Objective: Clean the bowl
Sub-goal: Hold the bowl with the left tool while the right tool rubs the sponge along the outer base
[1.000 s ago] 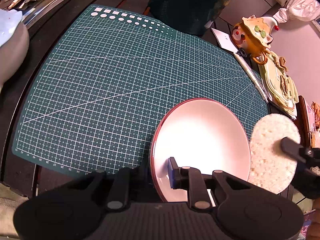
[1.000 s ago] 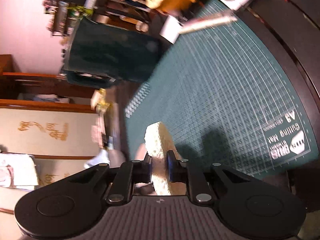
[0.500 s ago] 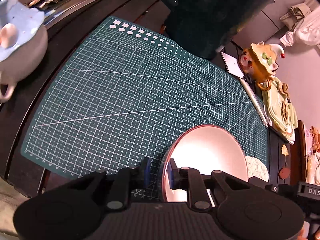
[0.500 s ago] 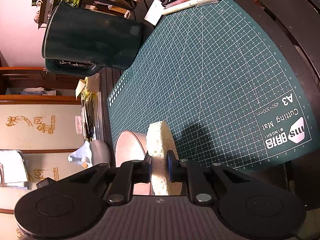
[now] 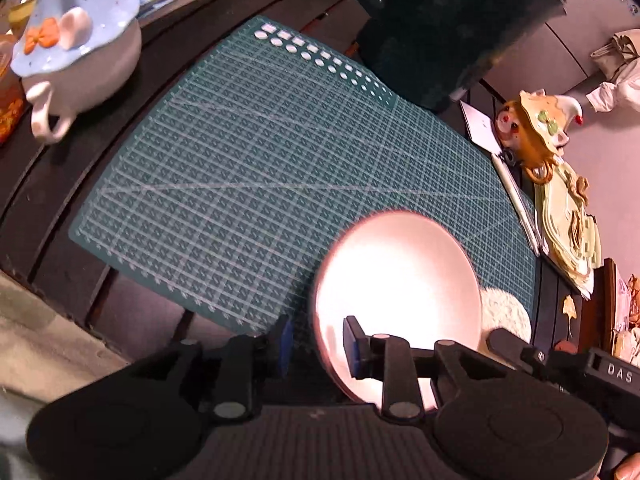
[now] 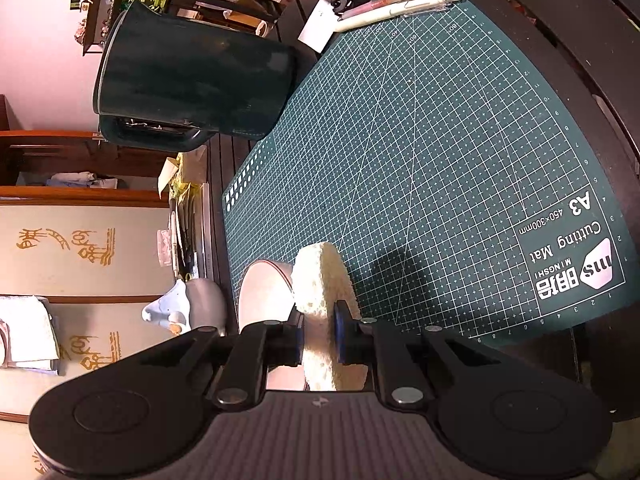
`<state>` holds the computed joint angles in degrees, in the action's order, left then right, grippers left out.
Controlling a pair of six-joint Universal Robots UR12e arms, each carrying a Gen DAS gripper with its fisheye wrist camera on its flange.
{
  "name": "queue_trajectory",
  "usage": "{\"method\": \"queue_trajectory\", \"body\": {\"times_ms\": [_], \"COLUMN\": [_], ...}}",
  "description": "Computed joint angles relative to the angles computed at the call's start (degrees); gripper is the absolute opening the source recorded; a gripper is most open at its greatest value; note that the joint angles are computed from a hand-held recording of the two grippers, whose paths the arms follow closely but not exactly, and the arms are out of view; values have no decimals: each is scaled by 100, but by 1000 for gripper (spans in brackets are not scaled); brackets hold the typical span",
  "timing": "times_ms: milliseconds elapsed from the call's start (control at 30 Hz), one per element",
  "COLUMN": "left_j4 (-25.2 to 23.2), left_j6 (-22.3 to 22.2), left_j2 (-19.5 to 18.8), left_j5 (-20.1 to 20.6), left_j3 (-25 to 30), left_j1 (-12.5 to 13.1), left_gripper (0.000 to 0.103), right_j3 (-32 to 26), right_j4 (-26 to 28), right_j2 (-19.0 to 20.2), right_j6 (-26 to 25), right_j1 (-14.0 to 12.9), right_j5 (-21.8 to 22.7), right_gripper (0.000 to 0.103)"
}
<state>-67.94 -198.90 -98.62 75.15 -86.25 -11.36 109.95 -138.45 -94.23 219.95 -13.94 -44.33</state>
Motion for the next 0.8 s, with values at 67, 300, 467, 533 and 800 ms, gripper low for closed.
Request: {"method": "queue_trajectory", "body": {"times_ms": [67, 300, 467, 533, 800], "left_j4": [-157, -94, 134, 205, 286], "left_j6": [-45, 25, 184, 188, 345], "left_j2": [-12, -58, -102, -148, -186], "left_j5": [-51, 238, 366, 276, 306], "left_j3": [21, 4, -12, -6, -4], "left_j1": [-63, -215, -154, -96, -118], "left_gripper": [26, 23, 14, 14, 17], "right_j3": [7, 22, 12, 6, -31], "right_j4": [-4, -17, 15, -7, -337], "right_j2": [-8, -43, -29, -45, -74], "right_j6": [-1, 55, 49, 21, -158], "right_j1": [2, 11, -5, 0, 51], "right_j5": [-3, -24, 21, 5, -152], "right_gripper": [15, 15, 15, 15, 15]}}
